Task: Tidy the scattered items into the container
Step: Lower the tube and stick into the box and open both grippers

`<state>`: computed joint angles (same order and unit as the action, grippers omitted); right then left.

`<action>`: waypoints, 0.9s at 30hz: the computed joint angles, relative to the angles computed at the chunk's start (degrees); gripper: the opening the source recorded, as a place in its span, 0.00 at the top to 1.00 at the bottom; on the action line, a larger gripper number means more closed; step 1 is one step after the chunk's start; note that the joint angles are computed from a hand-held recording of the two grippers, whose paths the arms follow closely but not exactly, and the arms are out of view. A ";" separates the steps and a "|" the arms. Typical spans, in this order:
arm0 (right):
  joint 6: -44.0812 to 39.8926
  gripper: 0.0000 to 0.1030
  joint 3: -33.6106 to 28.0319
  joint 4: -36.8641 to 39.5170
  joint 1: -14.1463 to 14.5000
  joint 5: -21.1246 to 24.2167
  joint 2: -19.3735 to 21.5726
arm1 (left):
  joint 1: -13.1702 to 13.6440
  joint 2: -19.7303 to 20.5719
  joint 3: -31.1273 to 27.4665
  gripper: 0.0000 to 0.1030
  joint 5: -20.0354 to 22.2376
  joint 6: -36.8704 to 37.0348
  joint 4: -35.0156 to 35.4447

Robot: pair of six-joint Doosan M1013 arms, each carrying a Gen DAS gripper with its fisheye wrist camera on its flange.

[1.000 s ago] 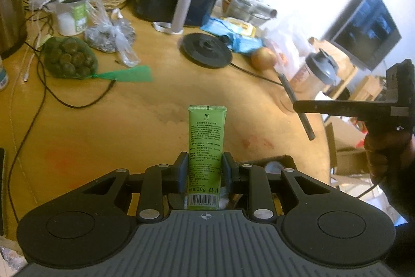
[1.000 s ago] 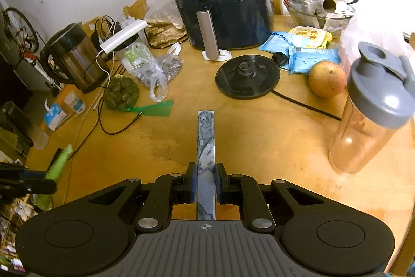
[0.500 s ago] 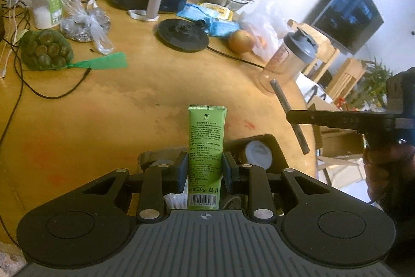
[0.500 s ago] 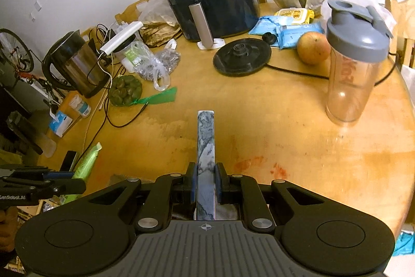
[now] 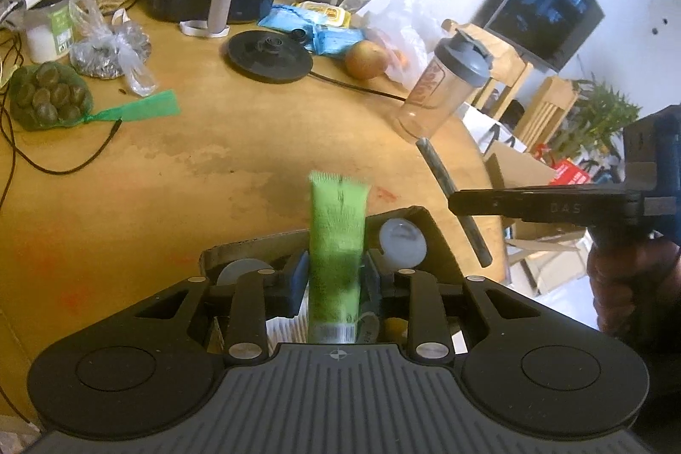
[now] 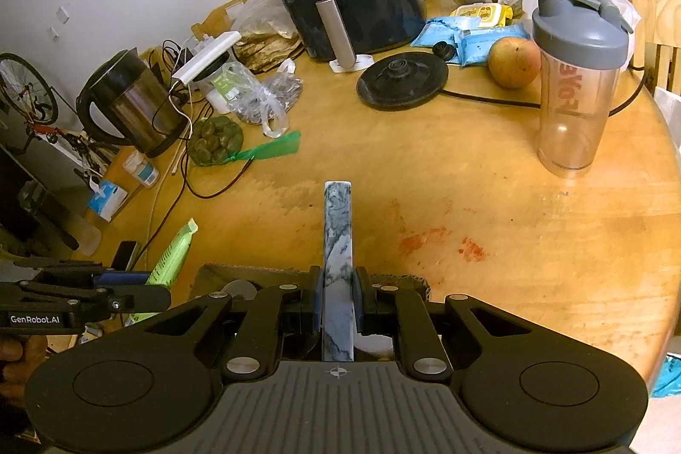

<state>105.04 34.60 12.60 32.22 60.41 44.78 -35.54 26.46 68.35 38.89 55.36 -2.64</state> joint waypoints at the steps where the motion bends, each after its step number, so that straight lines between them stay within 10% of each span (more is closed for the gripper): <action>1: 0.03 0.84 0.20 0.04 0.03 -0.10 -0.09 | -0.05 -0.13 0.16 0.57 -0.25 -0.12 0.31; 4: 0.03 0.84 0.35 0.31 0.05 0.00 -0.13 | -0.41 -0.69 0.95 0.33 -1.19 -3.23 3.51; 27: -1.17 0.84 -2.37 4.11 0.43 2.60 1.43 | -1.60 -1.44 1.48 0.00 6.21 -22.28 23.29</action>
<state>103.87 32.23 16.71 32.65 63.01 46.20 -37.15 25.03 69.83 45.10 33.09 20.65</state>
